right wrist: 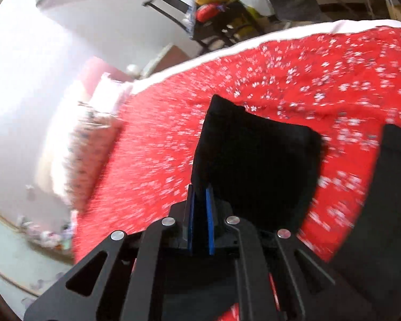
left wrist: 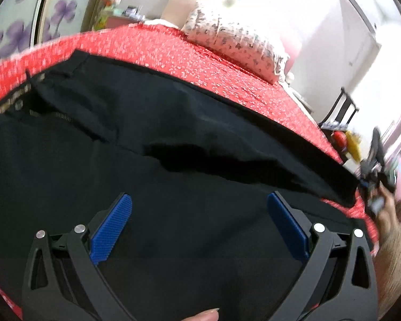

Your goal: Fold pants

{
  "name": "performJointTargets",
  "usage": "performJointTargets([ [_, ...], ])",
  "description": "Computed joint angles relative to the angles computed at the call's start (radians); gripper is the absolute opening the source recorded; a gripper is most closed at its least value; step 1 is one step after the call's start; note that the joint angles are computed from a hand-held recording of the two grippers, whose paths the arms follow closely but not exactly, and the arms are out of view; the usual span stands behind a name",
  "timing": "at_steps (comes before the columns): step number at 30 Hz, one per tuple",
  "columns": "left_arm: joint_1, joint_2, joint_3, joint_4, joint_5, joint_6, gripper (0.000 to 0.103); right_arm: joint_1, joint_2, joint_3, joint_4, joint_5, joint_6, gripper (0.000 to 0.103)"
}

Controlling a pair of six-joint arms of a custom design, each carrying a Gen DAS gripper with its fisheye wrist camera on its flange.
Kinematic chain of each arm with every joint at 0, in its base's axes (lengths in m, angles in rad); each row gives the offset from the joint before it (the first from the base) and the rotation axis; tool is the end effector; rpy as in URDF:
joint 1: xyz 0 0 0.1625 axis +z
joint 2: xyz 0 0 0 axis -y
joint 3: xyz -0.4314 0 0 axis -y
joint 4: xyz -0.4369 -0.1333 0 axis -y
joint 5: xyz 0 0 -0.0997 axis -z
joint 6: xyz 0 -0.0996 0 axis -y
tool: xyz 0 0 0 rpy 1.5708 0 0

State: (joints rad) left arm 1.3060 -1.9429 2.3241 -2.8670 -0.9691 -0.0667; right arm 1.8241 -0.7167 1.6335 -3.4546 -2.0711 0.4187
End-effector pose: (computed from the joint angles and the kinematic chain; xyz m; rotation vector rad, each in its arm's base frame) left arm 0.0850 -0.4111 0.4308 -0.1277 2.4293 -1.2909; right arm 0.2631 -0.6752 0.1316 -0.5622 -2.5614 1.5073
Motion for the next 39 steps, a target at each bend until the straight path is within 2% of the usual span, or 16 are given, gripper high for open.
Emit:
performJointTargets([
  [3, 0.056, -0.014, -0.013, 0.010, -0.135, -0.045, 0.101, 0.008, -0.093, 0.159, -0.089, 0.070, 0.002, 0.007],
  [6, 0.090, -0.025, 0.028, -0.170, -0.240, -0.040, 0.101, 0.014, -0.173, 0.324, -0.186, 0.129, 0.032, 0.007],
  [9, 0.077, -0.043, 0.060, -0.272, -0.210, -0.045, 0.101, 0.009, -0.222, 0.461, -0.284, 0.158, 0.072, 0.007],
  [11, 0.072, -0.064, 0.064, -0.250, -0.194, -0.040, 0.101, 0.003, -0.222, 0.529, -0.344, 0.146, 0.103, 0.007],
  [13, 0.069, -0.082, 0.050, -0.190, -0.185, -0.049, 0.101, -0.014, -0.239, 0.579, -0.313, 0.150, 0.169, 0.007],
  [14, 0.066, -0.085, 0.044, -0.185, -0.179, -0.059, 0.101, -0.037, -0.254, 0.597, -0.291, 0.183, 0.204, 0.007],
  [15, 0.055, -0.088, 0.035, -0.185, -0.157, -0.079, 0.101, -0.046, -0.261, 0.603, -0.270, 0.193, 0.219, 0.007],
  [17, 0.054, -0.090, 0.006, -0.161, -0.167, -0.097, 0.101, -0.061, -0.272, 0.604, -0.230, 0.215, 0.227, 0.007],
  [19, 0.056, -0.067, -0.054, -0.082, -0.152, -0.128, 0.101, -0.059, -0.275, 0.602, -0.208, 0.206, 0.219, 0.007],
  [21, 0.071, -0.028, -0.129, 0.016, -0.153, -0.178, 0.101, -0.063, -0.275, 0.593, -0.182, 0.206, 0.211, 0.007],
  [25, 0.101, 0.132, -0.333, 0.226, -0.112, -0.231, 0.101, -0.087, -0.287, 0.591, -0.158, 0.253, 0.204, 0.007],
  [28, 0.136, 0.258, -0.468, 0.296, -0.092, -0.286, 0.101, -0.107, -0.323, 0.630, -0.152, 0.281, 0.183, 0.007],
  [32, 0.171, 0.384, -0.606, 0.372, -0.035, -0.397, 0.100, -0.111, -0.327, 0.598, -0.096, 0.285, 0.154, 0.007],
  [35, 0.186, 0.456, -0.679, 0.379, 0.014, -0.446, 0.093, -0.109, -0.326, 0.586, -0.073, 0.281, 0.137, 0.008],
  [39, 0.199, 0.530, -0.766, 0.448, 0.068, -0.465, 0.072, -0.106, -0.321, 0.568, -0.045, 0.274, 0.110, 0.008],
])
